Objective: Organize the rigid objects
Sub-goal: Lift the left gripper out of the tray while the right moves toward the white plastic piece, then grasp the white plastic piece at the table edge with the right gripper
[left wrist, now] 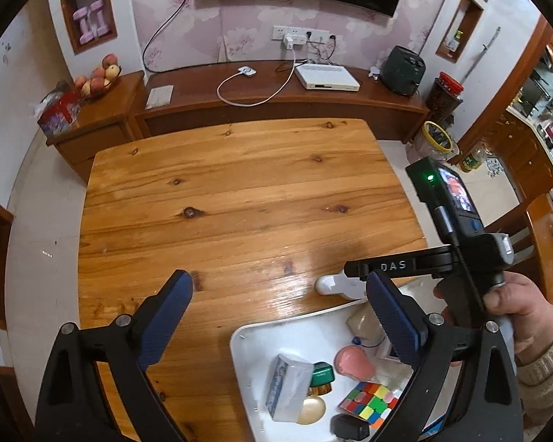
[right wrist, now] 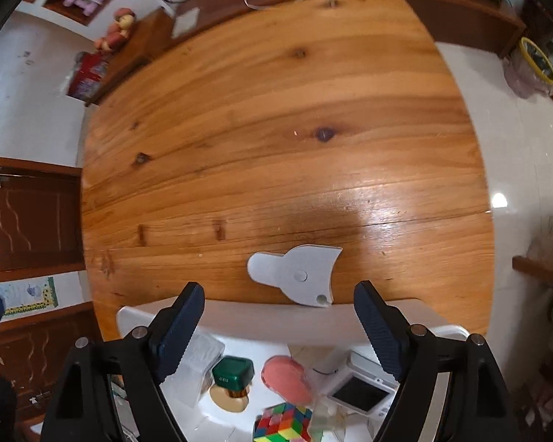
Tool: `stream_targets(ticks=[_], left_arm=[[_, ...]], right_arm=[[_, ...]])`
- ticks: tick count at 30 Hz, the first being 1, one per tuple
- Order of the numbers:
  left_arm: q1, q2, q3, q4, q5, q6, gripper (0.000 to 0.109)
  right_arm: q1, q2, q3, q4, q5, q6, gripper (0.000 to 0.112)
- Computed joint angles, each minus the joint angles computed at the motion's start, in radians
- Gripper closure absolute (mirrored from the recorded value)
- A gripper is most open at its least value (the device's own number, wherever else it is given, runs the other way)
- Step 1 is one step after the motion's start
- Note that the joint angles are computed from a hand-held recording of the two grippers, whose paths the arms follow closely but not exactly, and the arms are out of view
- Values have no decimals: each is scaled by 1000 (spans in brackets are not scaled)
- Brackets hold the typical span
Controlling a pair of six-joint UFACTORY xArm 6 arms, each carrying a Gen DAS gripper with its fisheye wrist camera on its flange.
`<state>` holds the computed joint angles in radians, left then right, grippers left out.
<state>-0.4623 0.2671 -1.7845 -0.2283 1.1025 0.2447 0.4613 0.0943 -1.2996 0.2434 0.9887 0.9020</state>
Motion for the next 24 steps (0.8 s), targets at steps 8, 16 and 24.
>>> stream_targets(ticks=[8, 16, 24], left_arm=[[29, 39, -11, -14, 30, 0, 13], [41, 71, -27, -33, 52, 14, 13], [47, 86, -40, -41, 63, 35, 13]], right_arm=[[2, 138, -90, 46, 57, -14, 28], [13, 244, -188, 36, 143, -8, 24], [16, 318, -271, 11, 205, 51, 24]])
